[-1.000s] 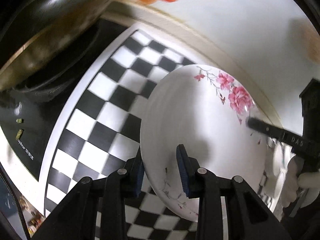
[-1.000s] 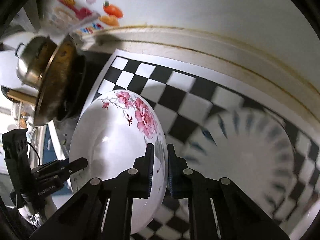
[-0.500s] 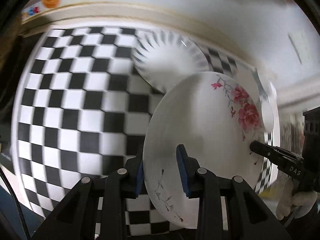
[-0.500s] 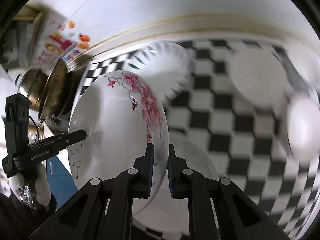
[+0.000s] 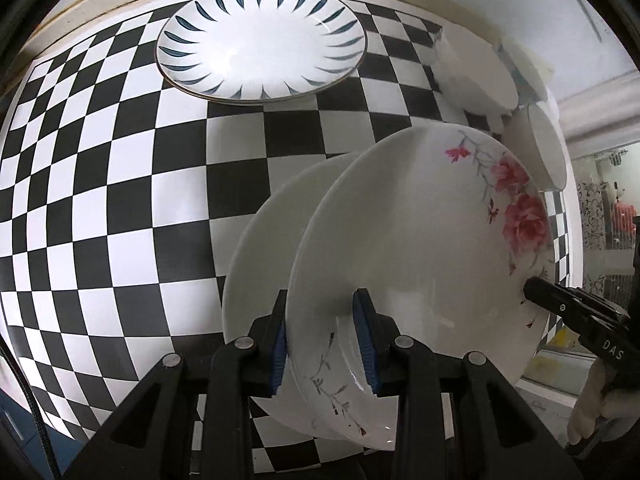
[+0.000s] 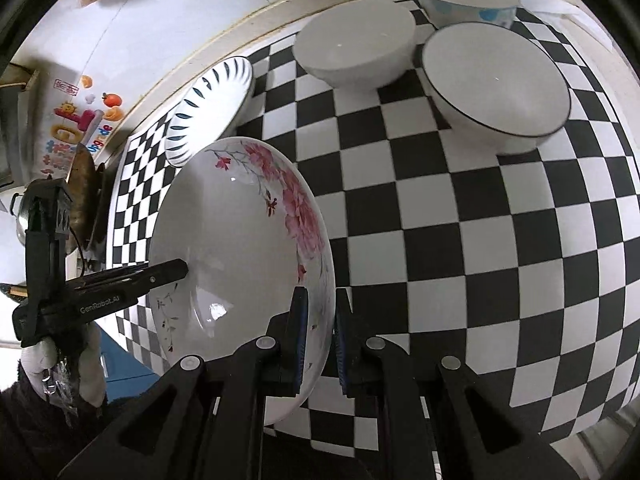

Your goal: Organize plates and bowls

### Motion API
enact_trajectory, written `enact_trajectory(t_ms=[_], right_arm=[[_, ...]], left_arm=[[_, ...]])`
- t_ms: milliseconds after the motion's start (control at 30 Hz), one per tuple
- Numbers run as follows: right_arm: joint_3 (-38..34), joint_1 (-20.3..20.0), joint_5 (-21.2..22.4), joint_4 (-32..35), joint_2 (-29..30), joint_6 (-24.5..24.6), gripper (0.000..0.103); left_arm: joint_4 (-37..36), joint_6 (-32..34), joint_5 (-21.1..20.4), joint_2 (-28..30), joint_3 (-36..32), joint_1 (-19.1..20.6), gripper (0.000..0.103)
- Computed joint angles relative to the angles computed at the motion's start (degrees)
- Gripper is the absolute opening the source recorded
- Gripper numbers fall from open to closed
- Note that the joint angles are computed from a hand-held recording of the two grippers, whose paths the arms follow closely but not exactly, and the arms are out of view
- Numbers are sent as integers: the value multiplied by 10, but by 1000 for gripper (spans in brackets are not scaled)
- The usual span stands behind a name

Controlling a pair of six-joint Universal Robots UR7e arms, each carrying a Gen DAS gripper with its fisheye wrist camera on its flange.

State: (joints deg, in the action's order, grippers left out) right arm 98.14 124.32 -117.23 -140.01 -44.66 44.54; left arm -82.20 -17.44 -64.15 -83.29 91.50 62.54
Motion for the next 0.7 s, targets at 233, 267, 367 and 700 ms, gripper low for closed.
enact_trajectory(t_ms=[233, 267, 367, 700], right_arm=[[-4, -4, 8, 7, 6, -3, 14], [-4, -4, 10, 7, 7, -4, 14], [-9, -6, 16, 9, 12, -6, 14], [-6, -9, 24, 6, 15, -7, 14]], left_arm=[[16, -8, 11, 0, 0, 2, 29], [20, -10, 11, 0, 0, 3, 29], [26, -16, 12, -1, 3, 5, 29], [32, -18, 20, 1, 12, 10, 29]])
